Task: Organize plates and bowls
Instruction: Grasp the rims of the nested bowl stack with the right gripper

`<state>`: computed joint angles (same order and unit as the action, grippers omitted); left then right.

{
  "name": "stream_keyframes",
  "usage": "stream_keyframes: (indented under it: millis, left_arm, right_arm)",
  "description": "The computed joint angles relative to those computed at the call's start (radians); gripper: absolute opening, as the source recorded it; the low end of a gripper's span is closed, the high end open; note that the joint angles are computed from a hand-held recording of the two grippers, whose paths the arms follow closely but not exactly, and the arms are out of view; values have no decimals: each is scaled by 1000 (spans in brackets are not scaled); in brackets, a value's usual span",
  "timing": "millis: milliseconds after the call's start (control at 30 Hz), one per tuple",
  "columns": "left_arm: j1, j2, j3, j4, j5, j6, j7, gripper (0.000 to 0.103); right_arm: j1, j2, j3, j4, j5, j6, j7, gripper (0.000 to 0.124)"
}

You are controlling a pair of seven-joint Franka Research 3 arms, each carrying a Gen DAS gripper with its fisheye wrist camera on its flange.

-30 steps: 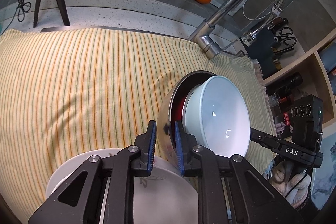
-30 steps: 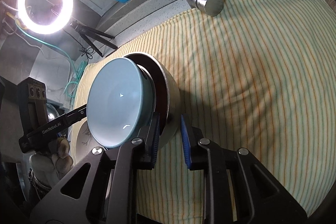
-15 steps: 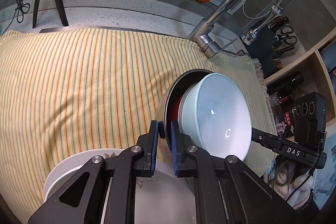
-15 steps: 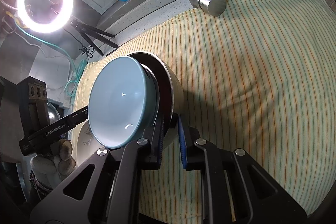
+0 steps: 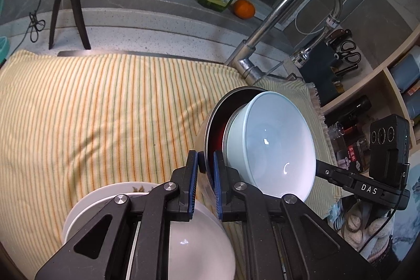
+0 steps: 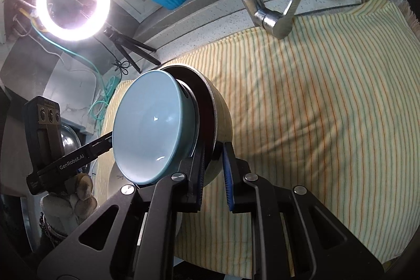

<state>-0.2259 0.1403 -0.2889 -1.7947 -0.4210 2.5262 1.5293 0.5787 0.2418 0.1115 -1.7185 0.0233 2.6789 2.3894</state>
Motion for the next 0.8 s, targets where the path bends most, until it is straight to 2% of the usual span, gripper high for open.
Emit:
stream_keyframes:
  millis: [267,800]
  left_arm:
    - [0,-123,29,-111,-43,38,5,8]
    - [-61,-368,134,-393,-68,110,-96,8]
  right_arm:
    - [21,19,16,63,-2,-13,-35,15]
    - [80,109,56,186,94,-73,-174,15]
